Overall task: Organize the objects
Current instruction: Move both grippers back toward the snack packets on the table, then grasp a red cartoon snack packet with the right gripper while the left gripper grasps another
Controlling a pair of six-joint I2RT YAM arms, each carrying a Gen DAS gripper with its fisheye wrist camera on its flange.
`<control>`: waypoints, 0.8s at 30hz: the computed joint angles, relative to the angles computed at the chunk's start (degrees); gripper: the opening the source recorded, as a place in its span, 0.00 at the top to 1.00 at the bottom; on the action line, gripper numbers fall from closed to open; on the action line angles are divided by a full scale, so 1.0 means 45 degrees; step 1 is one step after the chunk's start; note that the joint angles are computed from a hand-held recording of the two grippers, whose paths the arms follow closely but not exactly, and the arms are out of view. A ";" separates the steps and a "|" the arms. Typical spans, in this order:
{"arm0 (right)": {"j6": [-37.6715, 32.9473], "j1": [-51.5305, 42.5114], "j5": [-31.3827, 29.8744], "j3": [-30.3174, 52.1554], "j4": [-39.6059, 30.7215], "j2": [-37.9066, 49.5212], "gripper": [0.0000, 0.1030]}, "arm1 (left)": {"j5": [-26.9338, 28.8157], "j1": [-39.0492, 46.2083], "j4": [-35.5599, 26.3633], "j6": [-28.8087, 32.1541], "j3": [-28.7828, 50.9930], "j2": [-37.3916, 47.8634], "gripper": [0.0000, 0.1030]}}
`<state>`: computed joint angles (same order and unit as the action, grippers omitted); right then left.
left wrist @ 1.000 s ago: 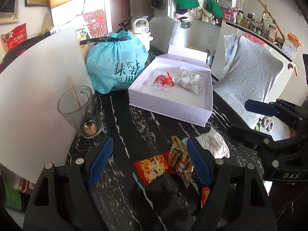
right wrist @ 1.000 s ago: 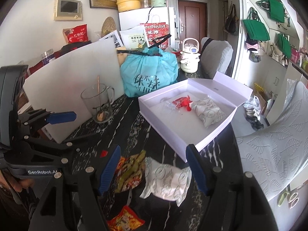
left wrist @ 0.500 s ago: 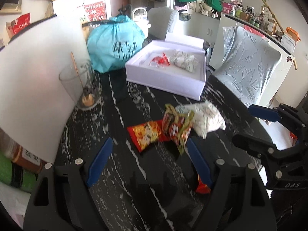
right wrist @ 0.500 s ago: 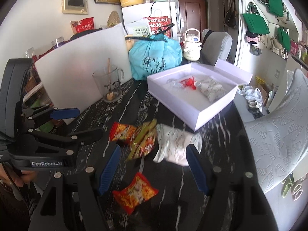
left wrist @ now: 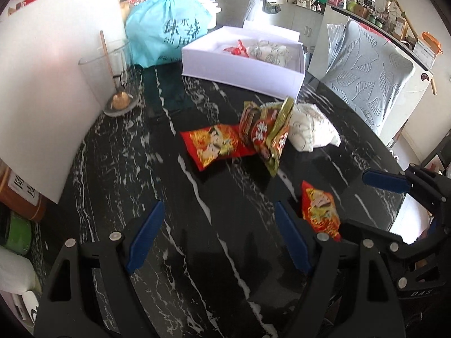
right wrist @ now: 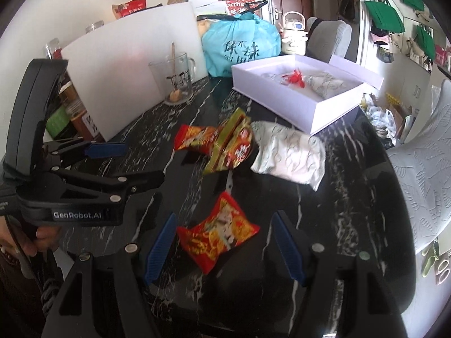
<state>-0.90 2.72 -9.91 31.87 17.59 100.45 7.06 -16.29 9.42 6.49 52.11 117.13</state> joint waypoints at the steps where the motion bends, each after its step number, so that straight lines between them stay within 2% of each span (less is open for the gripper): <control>1: -0.0056 0.0077 0.0030 -0.0076 0.0243 0.0170 0.31 | -0.0052 0.0005 0.0034 0.0034 0.0027 0.0109 0.23; 8: -0.0267 0.0096 -0.0387 -0.0004 0.1481 0.1451 0.31 | -0.0255 0.0162 0.0181 0.0084 0.0625 0.1016 0.23; 12: -0.0657 0.0066 -0.0279 0.0661 0.1343 0.2394 0.31 | -0.0259 0.0228 0.0077 0.0185 0.1258 0.1764 0.23; 19: -0.1263 -0.0252 -0.0304 0.1415 0.1281 0.3260 0.31 | -0.0046 0.0403 -0.0948 -0.0044 0.3108 0.3040 0.23; 22: -0.1392 -0.0480 -0.0484 0.1502 0.1437 0.3377 0.38 | 0.0053 0.0374 -0.1169 -0.0053 0.3561 0.3250 0.23; 24: -0.1499 -0.0631 -0.0618 0.1531 0.1502 0.3426 0.39 | 0.0137 0.0336 -0.1208 -0.0109 0.3715 0.3288 0.23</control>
<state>-7.65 -0.12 -12.69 38.76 24.34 115.86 7.68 -14.78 3.99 6.00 68.83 131.93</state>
